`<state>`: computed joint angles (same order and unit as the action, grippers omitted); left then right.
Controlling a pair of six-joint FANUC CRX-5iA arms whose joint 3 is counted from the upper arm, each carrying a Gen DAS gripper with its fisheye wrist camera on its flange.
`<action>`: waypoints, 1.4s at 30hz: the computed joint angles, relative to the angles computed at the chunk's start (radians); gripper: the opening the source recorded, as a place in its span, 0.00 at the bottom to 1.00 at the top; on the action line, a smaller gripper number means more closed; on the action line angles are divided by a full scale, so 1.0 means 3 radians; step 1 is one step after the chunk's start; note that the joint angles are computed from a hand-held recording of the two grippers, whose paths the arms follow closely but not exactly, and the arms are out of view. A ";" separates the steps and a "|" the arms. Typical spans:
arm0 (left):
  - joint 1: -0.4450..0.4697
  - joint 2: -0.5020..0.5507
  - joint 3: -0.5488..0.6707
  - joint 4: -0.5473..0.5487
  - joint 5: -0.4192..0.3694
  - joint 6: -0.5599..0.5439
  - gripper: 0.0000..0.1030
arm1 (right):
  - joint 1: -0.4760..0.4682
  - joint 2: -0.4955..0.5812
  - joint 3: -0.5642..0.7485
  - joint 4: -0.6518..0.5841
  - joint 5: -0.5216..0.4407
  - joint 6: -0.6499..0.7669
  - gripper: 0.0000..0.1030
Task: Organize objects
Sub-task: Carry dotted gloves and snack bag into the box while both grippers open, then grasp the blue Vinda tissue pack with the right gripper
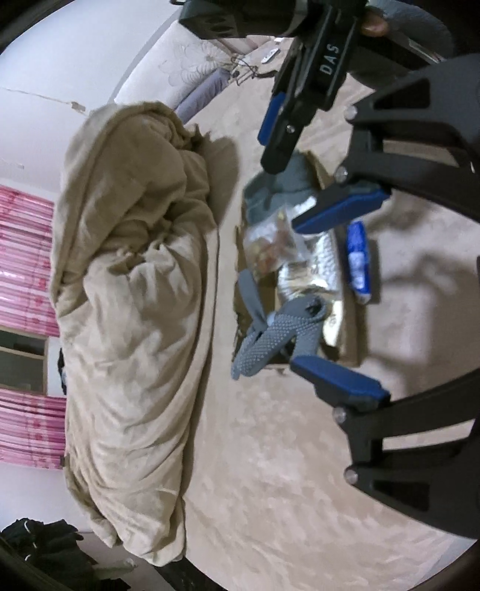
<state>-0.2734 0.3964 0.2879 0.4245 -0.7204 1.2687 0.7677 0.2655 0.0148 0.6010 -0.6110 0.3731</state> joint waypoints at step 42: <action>0.0207 -0.0093 -0.0617 -0.0642 -0.0148 0.0504 0.68 | 0.0267 0.0637 0.0419 -0.0540 -0.0355 0.0368 0.78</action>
